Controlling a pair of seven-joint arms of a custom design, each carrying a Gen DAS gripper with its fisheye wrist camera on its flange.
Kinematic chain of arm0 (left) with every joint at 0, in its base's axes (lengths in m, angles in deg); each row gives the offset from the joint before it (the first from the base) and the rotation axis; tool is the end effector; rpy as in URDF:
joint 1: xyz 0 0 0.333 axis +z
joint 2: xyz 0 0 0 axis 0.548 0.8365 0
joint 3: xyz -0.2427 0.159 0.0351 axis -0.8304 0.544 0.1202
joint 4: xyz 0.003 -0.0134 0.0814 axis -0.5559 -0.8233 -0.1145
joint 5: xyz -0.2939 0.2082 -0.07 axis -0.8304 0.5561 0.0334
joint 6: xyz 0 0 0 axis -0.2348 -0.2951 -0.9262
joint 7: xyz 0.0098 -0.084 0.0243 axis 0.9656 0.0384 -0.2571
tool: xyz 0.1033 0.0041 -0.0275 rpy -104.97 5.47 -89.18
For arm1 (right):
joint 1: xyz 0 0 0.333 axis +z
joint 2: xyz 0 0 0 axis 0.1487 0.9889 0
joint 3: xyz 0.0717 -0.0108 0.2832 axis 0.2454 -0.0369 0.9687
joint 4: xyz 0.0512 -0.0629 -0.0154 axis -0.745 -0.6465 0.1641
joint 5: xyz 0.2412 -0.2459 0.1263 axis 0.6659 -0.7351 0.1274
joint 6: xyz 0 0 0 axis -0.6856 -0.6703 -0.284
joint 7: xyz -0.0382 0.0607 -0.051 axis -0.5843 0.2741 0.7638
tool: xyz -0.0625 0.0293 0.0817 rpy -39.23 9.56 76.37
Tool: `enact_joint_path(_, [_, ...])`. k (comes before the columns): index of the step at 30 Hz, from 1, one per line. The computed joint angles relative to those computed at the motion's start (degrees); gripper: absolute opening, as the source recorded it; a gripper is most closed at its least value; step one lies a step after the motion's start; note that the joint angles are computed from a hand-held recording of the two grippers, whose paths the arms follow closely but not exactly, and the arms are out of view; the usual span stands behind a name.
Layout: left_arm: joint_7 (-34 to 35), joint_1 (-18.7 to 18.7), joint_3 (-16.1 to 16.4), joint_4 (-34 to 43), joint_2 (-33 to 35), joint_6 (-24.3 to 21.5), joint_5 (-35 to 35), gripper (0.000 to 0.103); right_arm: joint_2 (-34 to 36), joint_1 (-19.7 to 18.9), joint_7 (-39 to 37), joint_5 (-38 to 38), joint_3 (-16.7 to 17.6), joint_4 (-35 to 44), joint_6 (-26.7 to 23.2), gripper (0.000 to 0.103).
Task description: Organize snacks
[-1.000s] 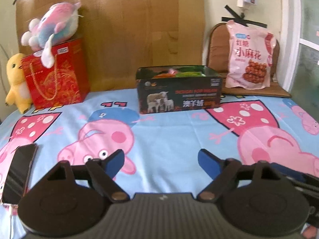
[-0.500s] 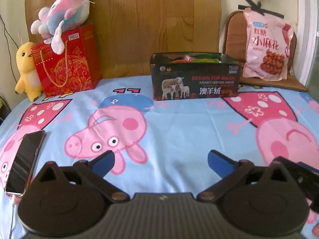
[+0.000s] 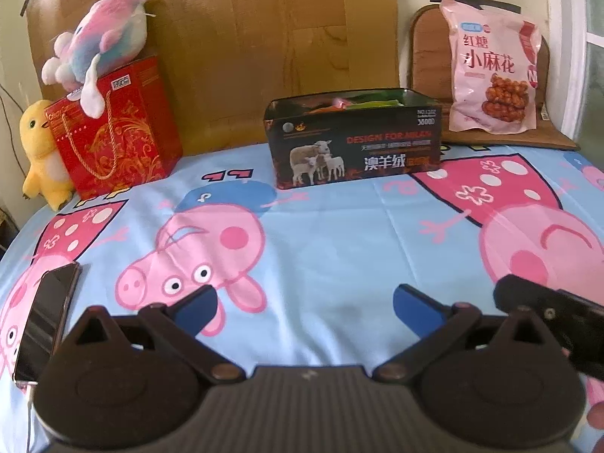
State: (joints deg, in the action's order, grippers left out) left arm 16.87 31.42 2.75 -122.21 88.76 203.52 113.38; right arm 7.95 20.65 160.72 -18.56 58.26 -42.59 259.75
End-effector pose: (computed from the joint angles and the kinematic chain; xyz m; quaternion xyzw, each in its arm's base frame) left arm 0.5737 -0.1026 0.4538 -0.6393 0.6472 -0.2420 0.3375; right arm 0.5654 0.2708 0.4048 -0.5663 0.6356 -0.1231 0.5101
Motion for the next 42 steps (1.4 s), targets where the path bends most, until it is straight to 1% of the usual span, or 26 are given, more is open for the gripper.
enact_joint_path(5, [0.45,0.17,-0.05,-0.21,-0.09,0.50,-0.82,0.103,0.10,0.44,-0.23,0.34,-0.36,0.19,-0.52,0.091])
enact_joint_path(7, [0.77,0.18,-0.09,-0.22,-0.06,0.44,-1.49,0.103,0.04,0.10,-0.19,0.31,-0.07,0.15,-0.59,0.093])
enact_joint_path(9, [0.77,0.14,-0.03,-0.18,-0.02,0.36,-1.50,0.103,-0.04,0.50,-0.38,0.71,-0.47,0.09,-0.39,0.095])
enact_joint_path(13, [1.62,0.20,-0.23,-0.40,-0.18,0.14,-3.02,0.103,-0.19,0.77,-0.57,0.99,-0.70,-0.10,-0.17,0.095])
enact_joint_path(17, [1.05,0.12,-0.07,-0.44,-0.34,0.20,-2.40,0.103,-0.23,0.67,-0.67,0.86,-0.61,-0.16,-0.14,0.095])
enact_joint_path(22, [1.86,0.36,-0.12,-0.48,-0.33,0.40,-3.30,0.103,-0.30,1.03,-0.93,1.09,-0.90,-0.12,-0.15,0.095])
enact_joint_path(26, [2.21,0.56,-0.06,-0.72,-0.51,0.48,-4.20,0.103,-0.26,0.24,-0.61,0.54,-0.09,-0.05,-0.31,0.095])
enact_joint_path(35, [-0.92,0.90,0.33,-0.86,-0.93,0.14,-1.57,0.103,-0.23,-0.56,-0.33,-0.73,0.73,-0.15,-0.37,0.095])
enact_joint_path(40, [-1.25,1.33,0.36,-0.97,-0.94,0.27,-1.34,0.103,-0.04,-2.35,0.34,-2.46,2.24,-0.10,-0.62,0.095])
enact_joint_path(42, [-1.65,1.38,0.37,-1.07,-1.00,0.16,-1.03,0.103,-0.08,-2.37,0.45,-2.59,2.25,-0.15,-0.63,0.095])
